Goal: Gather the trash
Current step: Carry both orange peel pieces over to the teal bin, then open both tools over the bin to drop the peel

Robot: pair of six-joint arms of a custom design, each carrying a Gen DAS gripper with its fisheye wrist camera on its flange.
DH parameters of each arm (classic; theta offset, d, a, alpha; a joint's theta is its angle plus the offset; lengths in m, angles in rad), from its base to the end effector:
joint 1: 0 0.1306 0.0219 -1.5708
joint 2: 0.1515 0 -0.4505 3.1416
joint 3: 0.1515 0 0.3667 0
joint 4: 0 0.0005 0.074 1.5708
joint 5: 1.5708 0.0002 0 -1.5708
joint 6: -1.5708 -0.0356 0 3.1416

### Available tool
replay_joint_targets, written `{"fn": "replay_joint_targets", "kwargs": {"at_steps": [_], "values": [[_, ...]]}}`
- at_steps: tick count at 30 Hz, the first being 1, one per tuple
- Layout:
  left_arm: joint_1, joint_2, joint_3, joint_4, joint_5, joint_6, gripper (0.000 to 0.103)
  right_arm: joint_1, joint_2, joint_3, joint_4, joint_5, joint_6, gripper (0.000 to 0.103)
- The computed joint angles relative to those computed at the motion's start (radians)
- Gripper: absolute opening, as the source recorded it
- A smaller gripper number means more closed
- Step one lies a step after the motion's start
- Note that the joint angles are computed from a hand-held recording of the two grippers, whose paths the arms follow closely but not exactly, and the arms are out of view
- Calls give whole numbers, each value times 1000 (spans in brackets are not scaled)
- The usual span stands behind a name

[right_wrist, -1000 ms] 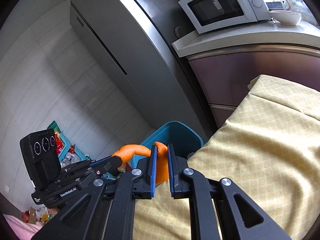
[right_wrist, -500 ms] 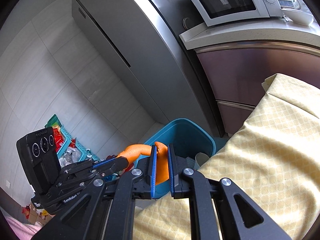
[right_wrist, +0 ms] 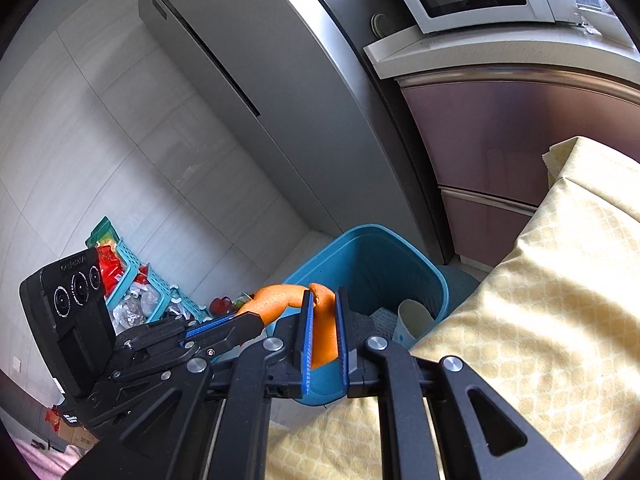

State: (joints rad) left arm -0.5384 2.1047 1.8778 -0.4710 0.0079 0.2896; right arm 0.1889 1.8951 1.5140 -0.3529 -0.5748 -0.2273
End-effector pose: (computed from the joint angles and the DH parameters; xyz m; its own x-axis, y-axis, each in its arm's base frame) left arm 0.6420 -0.3843 0.3263 -0.6766 0.0715 -0.7328 0.3388 0.9139 -0.2237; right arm 0.6306 0.1398 0.3249 -0.7659 0.0461 -0.6413 -0.3916 0.7577 0.5221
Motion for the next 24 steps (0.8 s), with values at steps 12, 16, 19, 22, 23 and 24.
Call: {"fn": "replay_joint_targets", "kwargs": {"at_steps": [12,16,19,22,23,24], "values": [[11,64,75,-78,-19,6,7,27,56,66,-69,51,-3,9],[15,84,97,-100,-17,8,7,34,73,84,-88,65,-8,10],[18,106,126,-126,-15,10,9,36,88,99,-105,69,-13,11],[22,125,147,-147,-8,17,9,40,98,110,-115,80,-16,11],[21,131,155,-159,-15,16,9,42,99,110,-114,88,-19,11],[20,137,164,-169,-19,18,9,43,97,106,-110,96,-22,11]]}}
